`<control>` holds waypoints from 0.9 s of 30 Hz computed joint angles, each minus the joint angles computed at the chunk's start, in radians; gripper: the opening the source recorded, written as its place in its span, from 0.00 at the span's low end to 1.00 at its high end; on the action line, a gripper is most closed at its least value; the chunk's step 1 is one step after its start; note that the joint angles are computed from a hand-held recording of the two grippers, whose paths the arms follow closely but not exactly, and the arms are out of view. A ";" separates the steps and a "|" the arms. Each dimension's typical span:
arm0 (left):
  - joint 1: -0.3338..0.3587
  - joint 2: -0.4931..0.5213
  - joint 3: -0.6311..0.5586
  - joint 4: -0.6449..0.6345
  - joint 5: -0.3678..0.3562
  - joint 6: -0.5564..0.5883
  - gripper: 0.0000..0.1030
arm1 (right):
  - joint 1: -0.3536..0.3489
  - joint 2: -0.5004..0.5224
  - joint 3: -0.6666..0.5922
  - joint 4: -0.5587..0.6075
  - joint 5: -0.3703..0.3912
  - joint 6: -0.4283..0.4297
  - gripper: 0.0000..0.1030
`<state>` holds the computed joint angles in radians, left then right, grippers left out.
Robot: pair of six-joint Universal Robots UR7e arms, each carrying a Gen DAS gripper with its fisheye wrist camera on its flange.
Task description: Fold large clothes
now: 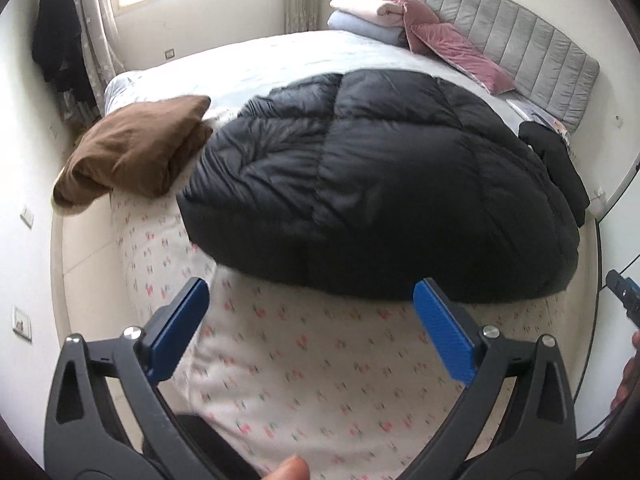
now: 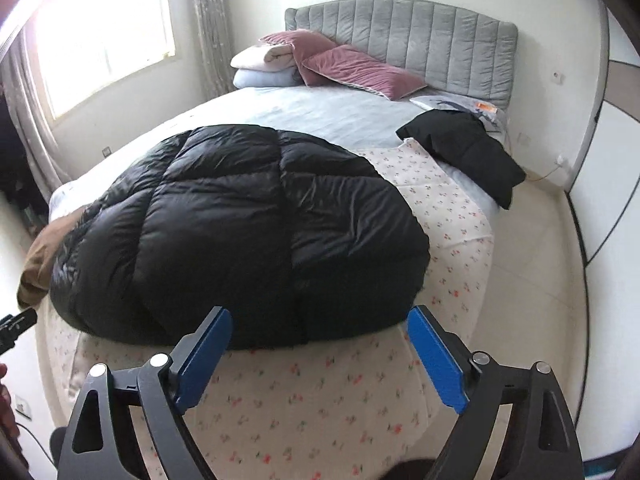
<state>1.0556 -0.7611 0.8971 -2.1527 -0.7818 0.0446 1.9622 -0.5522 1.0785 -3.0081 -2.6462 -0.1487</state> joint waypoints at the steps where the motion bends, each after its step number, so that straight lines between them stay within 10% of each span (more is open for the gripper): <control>1: -0.006 -0.014 0.025 0.007 0.000 -0.021 0.99 | 0.008 -0.001 0.015 -0.003 -0.008 0.009 0.89; 27: -0.114 -0.138 0.317 -0.067 0.031 -0.010 0.99 | 0.079 0.046 0.063 -0.040 -0.073 -0.103 0.96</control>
<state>0.9420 -0.8990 1.2140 -2.2194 -0.7508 0.0345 2.0412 -0.5064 1.1410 -3.0482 -2.7191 -0.2519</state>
